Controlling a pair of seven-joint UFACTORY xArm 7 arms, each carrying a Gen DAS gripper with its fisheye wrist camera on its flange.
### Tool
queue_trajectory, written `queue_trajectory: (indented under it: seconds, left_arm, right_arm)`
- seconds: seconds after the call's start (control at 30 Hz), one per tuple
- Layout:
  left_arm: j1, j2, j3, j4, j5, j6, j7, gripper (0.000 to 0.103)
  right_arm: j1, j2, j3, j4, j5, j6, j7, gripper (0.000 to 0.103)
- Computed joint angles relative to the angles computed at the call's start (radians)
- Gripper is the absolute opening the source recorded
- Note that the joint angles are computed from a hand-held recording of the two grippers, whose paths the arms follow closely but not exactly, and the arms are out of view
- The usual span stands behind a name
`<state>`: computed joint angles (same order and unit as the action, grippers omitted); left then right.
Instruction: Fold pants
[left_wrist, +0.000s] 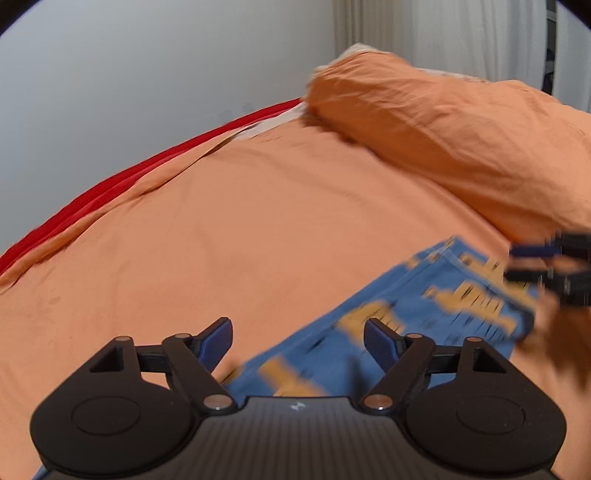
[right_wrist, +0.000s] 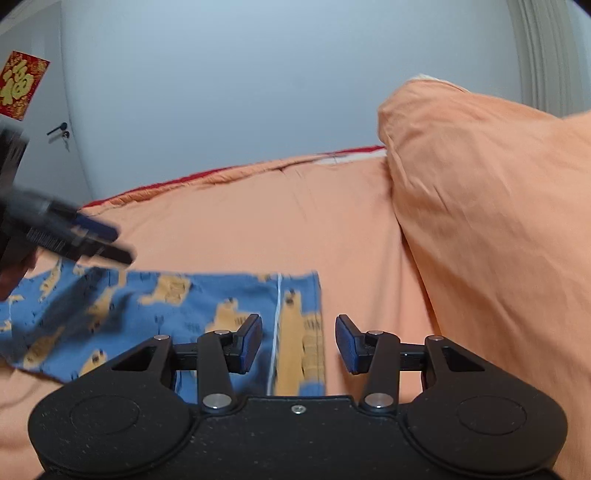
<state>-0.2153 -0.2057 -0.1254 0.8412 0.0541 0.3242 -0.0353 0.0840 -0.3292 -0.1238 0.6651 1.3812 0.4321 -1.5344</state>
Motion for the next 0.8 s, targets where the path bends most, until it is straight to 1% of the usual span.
queue_trajectory:
  seconds: [0.03,0.07,0.1,0.13,0.17,0.2,0.23,0.27,0.3,0.33,0.4,0.43,0.47,0.5,0.53,0.57,0.6,0.63,0.67,0.7,0.73,0.77,0.8]
  left_arm:
    - [0.002,-0.035,0.020,-0.032,-0.018,0.016,0.017,0.084]
    - [0.008,-0.065,0.038,-0.059,-0.032,0.035,0.030,0.084]
    - [0.018,-0.096,0.051,-0.087,-0.041,0.047,0.039,0.084]
    - [0.025,-0.127,0.066,-0.116,-0.052,0.053,0.053,0.084]
    - [0.031,-0.157,0.081,-0.145,-0.065,0.054,0.068,0.084]
    - [0.038,-0.183,0.092,-0.169,-0.077,0.052,0.077,0.084]
    - [0.045,-0.212,0.105,-0.195,-0.090,0.048,0.086,0.084]
    - [0.047,-0.237,0.120,-0.216,-0.108,0.045,0.096,0.084]
    - [0.046,-0.261,0.134,-0.235,-0.128,0.042,0.107,0.084]
    - [0.045,-0.281,0.151,-0.252,-0.145,0.038,0.125,0.084]
    - [0.063,-0.310,0.159,-0.279,-0.153,0.019,0.140,0.084]
    - [0.077,-0.322,0.159,-0.290,-0.150,0.010,0.143,0.084]
    - [0.095,-0.332,0.154,-0.301,-0.144,-0.002,0.140,0.084]
    - [0.108,-0.347,0.160,-0.314,-0.142,-0.008,0.143,0.084]
    - [0.119,-0.357,0.165,-0.320,-0.143,-0.008,0.143,0.084]
    - [0.131,-0.373,0.177,-0.327,-0.144,0.000,0.148,0.084]
    - [0.150,-0.389,0.180,-0.336,-0.138,0.005,0.147,0.085]
    - [0.172,-0.410,0.185,-0.345,-0.128,0.014,0.152,0.086]
    - [0.197,-0.428,0.188,-0.354,-0.116,0.019,0.157,0.087]
    - [0.218,-0.444,0.194,-0.360,-0.104,0.023,0.164,0.087]
    - [0.233,-0.451,0.209,-0.362,-0.098,0.022,0.180,0.087]
    - [0.244,-0.447,0.224,-0.356,-0.096,0.021,0.194,0.087]
    - [0.252,-0.430,0.238,-0.340,-0.101,0.024,0.202,0.087]
  right_arm:
    - [0.001,0.043,0.003,0.043,-0.036,0.018,0.014,0.058]
    - [0.000,0.087,0.010,0.085,-0.070,0.024,0.027,0.057]
    - [0.002,0.132,0.022,0.125,-0.079,0.003,0.031,0.056]
    - [0.000,0.173,0.036,0.160,-0.102,-0.011,0.056,0.050]
    - [-0.011,0.210,0.044,0.193,-0.163,0.009,0.115,0.031]
    - [-0.026,0.250,0.047,0.232,-0.233,0.059,0.193,0.021]
    - [-0.039,0.273,0.053,0.253,-0.270,0.084,0.237,0.018]
    - [-0.047,0.280,0.062,0.258,-0.274,0.079,0.240,0.013]
    - [-0.052,0.279,0.071,0.261,-0.276,0.069,0.232,0.013]
    - [-0.055,0.275,0.079,0.263,-0.273,0.053,0.226,0.011]
    - [-0.052,0.265,0.091,0.265,-0.229,0.011,0.199,0.010]
    - [-0.050,0.266,0.094,0.265,-0.214,-0.003,0.189,0.012]
    - [-0.032,0.276,0.090,0.269,-0.228,-0.025,0.205,0.015]
    - [-0.039,0.287,0.115,0.264,-0.284,-0.058,0.246,0.019]
    - [-0.037,0.295,0.126,0.255,-0.358,-0.082,0.288,0.021]
    - [-0.031,0.291,0.131,0.239,-0.391,-0.111,0.303,0.028]
    - [-0.002,0.276,0.113,0.221,-0.382,-0.145,0.295,0.035]
    - [-0.014,0.257,0.136,0.204,-0.356,-0.181,0.282,0.053]
    - [0.005,0.233,0.130,0.190,-0.291,-0.213,0.231,0.069]
    - [0.033,0.210,0.124,0.182,-0.206,-0.249,0.157,0.072]
    - [0.063,0.191,0.118,0.178,-0.136,-0.272,0.079,0.072]
    - [0.088,0.176,0.117,0.177,-0.105,-0.275,0.026,0.074]
    - [0.107,0.165,0.121,0.175,-0.109,-0.256,0.007,0.076]
